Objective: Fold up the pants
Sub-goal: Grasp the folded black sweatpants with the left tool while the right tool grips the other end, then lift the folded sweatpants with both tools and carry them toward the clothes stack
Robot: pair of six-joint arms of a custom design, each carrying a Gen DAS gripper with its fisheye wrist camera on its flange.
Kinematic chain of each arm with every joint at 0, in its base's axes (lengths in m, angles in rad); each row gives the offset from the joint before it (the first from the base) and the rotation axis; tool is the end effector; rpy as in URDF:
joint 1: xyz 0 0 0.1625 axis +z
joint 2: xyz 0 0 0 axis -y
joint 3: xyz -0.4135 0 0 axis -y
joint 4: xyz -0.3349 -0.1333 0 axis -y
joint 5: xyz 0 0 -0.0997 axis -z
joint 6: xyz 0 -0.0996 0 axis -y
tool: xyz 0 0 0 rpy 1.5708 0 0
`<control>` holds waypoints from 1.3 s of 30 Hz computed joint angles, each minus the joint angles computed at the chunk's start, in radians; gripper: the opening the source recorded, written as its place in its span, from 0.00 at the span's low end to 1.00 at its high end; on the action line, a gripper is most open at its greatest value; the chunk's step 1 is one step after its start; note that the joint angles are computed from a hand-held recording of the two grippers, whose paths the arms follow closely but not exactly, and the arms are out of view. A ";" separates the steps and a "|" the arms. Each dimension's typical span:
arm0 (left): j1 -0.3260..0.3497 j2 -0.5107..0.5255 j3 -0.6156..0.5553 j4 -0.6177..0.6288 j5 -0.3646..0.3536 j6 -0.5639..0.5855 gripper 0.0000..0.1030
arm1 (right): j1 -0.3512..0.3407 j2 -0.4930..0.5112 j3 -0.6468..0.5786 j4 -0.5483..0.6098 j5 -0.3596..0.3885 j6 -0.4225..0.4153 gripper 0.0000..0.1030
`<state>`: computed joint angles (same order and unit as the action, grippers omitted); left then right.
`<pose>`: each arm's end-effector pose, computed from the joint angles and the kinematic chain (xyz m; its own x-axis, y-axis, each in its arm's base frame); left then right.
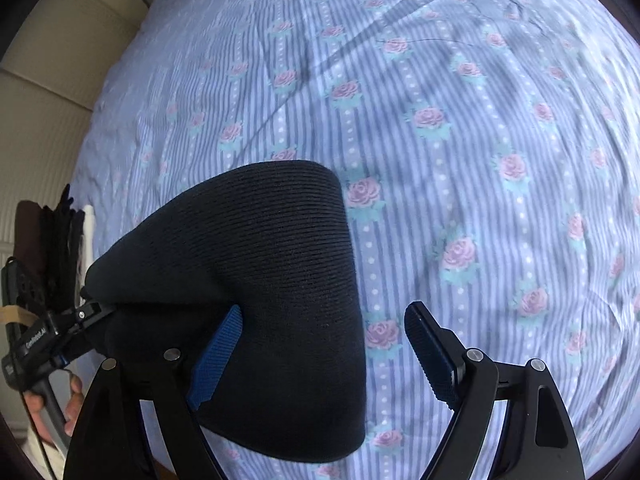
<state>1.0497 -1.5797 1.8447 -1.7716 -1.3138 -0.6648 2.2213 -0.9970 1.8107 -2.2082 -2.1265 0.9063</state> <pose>-0.0680 -0.4370 0.3857 -0.9603 -0.1438 -0.2392 -0.1214 0.9869 -0.1060 0.3899 -0.3791 0.1656 -0.8517 0.2541 0.4583 0.1204 0.9461 -0.3007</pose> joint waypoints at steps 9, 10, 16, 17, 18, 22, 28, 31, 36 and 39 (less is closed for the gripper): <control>0.088 -0.001 0.052 -0.127 -0.118 0.046 0.73 | -0.017 0.101 -0.028 -0.082 0.018 -0.036 0.81; 0.089 0.000 0.053 -0.134 -0.120 0.042 0.71 | -0.019 0.108 -0.026 -0.099 0.023 -0.036 0.81; 0.082 -0.037 0.094 -0.186 -0.120 -0.022 0.60 | -0.039 0.134 -0.009 -0.189 0.085 -0.017 0.75; 0.079 -0.043 0.095 -0.183 -0.119 -0.028 0.59 | -0.039 0.136 -0.015 -0.183 0.088 -0.024 0.74; 0.072 -0.050 0.093 -0.176 -0.118 -0.039 0.55 | -0.038 0.136 -0.024 -0.172 0.093 -0.030 0.70; 0.023 -0.070 0.076 -0.133 -0.090 -0.053 0.46 | -0.010 0.127 -0.055 -0.146 0.100 -0.053 0.57; -0.074 -0.129 0.077 -0.109 -0.071 -0.107 0.41 | 0.058 0.073 -0.051 -0.148 0.089 -0.026 0.49; -0.149 -0.180 0.086 -0.094 -0.056 -0.142 0.41 | 0.106 0.046 -0.063 -0.125 0.066 -0.014 0.49; -0.348 -0.281 0.058 0.008 0.027 -0.271 0.41 | 0.190 0.010 -0.114 -0.060 0.042 0.005 0.49; -0.477 -0.324 0.011 0.105 0.107 -0.359 0.41 | 0.240 -0.002 -0.149 -0.043 0.035 0.006 0.49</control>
<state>0.5725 -1.9038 1.8553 -1.6664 -1.2069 -1.0234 2.4611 -0.9995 1.6616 -2.2509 -2.0914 0.9125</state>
